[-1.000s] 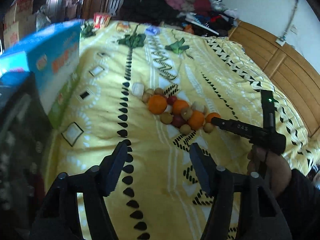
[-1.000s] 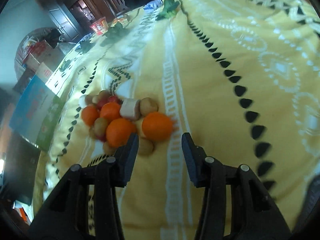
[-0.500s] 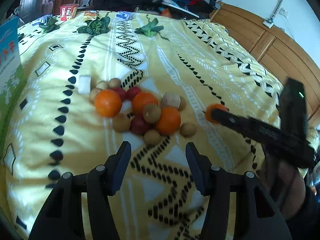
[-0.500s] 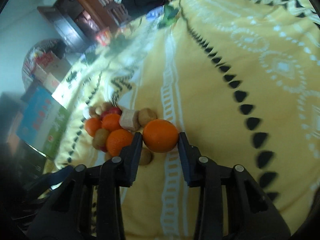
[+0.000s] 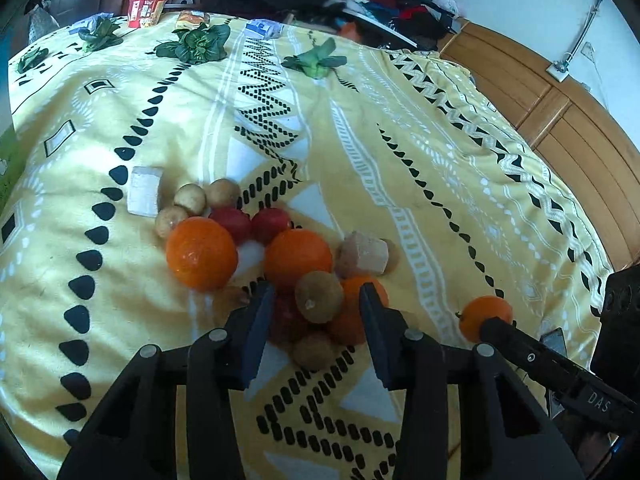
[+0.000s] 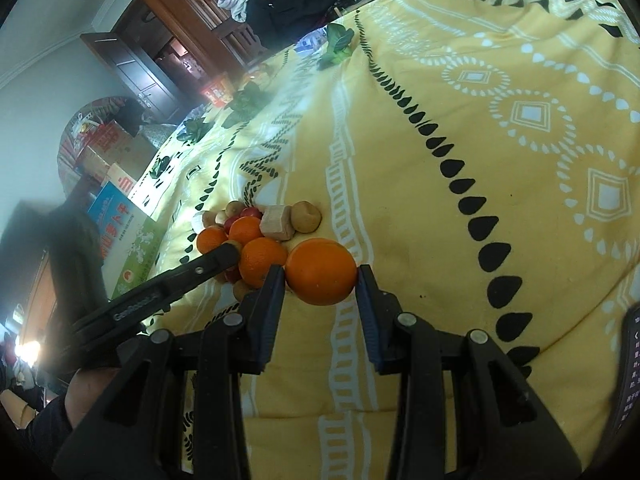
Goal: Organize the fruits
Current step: 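Grasp an orange with the right gripper while the left gripper grasps a brown kiwi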
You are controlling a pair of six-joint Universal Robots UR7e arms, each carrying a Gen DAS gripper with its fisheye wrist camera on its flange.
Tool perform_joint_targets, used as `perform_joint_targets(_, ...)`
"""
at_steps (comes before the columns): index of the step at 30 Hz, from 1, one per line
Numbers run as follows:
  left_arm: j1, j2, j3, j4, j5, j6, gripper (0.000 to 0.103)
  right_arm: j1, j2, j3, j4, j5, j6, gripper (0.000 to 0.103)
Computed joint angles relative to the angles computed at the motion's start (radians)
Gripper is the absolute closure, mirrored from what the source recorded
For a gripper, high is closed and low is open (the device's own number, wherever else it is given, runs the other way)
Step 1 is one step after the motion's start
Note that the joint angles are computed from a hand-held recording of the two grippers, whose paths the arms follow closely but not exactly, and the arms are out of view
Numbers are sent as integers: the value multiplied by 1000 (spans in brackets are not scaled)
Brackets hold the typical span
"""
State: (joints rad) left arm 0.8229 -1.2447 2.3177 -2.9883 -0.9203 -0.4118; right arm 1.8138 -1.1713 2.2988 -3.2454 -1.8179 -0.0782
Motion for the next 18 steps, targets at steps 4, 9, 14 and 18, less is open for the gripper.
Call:
perform_joint_targets(4,-4,3,-3,-2,9,11,77,2,3,4,-3,-7,-3,66)
perform_joint_targets(9,-41,-27,22,15,47,-7,78,17,1,8,-10,-13,-7,66)
perform_joint_targets(14,-138,-145,71,85,132,-48,78,60,-10,5,0,-28,-5,66)
perform_joint_targets(18,-245,-321,106,288,259,-153,78,151,12,-27,34,-108,-9,66)
